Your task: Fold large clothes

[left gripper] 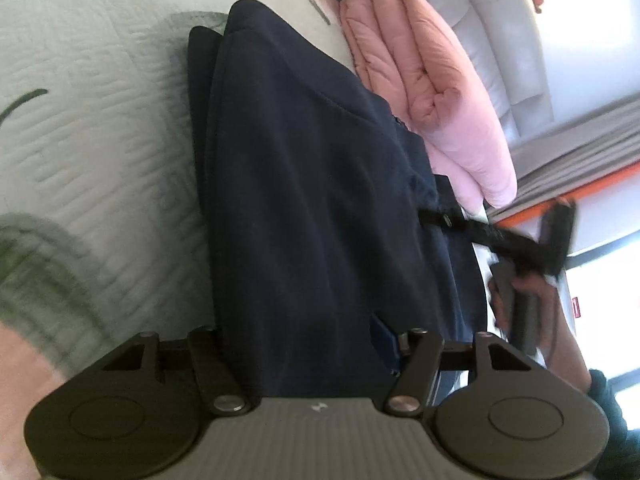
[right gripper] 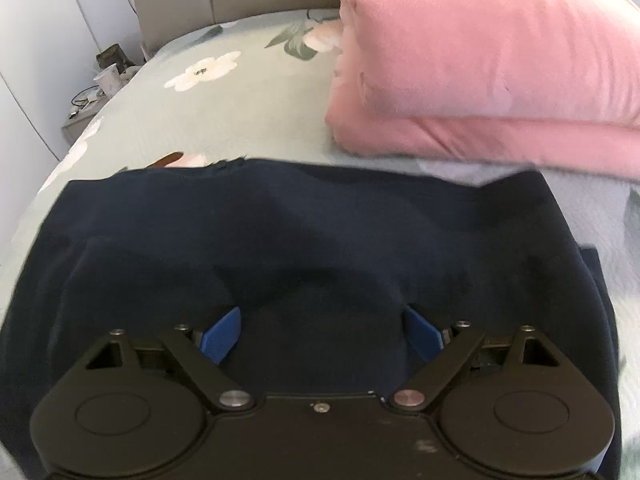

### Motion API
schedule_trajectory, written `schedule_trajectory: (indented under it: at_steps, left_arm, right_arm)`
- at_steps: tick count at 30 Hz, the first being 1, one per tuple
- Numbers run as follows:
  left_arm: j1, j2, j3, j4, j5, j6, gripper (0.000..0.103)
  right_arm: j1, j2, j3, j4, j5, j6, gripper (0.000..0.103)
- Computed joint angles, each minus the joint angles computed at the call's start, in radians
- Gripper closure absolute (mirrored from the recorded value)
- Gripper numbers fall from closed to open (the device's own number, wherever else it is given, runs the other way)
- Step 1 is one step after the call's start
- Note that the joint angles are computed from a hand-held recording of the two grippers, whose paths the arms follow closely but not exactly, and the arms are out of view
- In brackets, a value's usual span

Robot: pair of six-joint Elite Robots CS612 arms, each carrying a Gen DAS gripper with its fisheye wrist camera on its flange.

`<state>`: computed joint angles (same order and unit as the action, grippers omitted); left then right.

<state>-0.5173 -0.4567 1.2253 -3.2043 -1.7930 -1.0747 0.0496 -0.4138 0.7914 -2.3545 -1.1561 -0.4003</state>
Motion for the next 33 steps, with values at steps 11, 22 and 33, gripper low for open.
schedule_trajectory:
  at_steps: [11, 22, 33]
  left_arm:
    - [-0.012, 0.004, -0.035, 0.081, 0.058, -0.005, 0.057]
    - [-0.040, -0.015, -0.022, 0.103, 0.179, -0.015, 0.078]
    - [-0.071, -0.042, -0.091, 0.147, 0.250, 0.060, 0.082]
  right_arm:
    - [-0.020, -0.151, 0.296, -0.120, -0.027, -0.058, 0.000]
    - [0.017, -0.151, 0.304, -0.193, -0.104, -0.048, 0.001]
    - [-0.025, -0.221, 0.548, -0.476, -0.046, -0.021, 0.000]
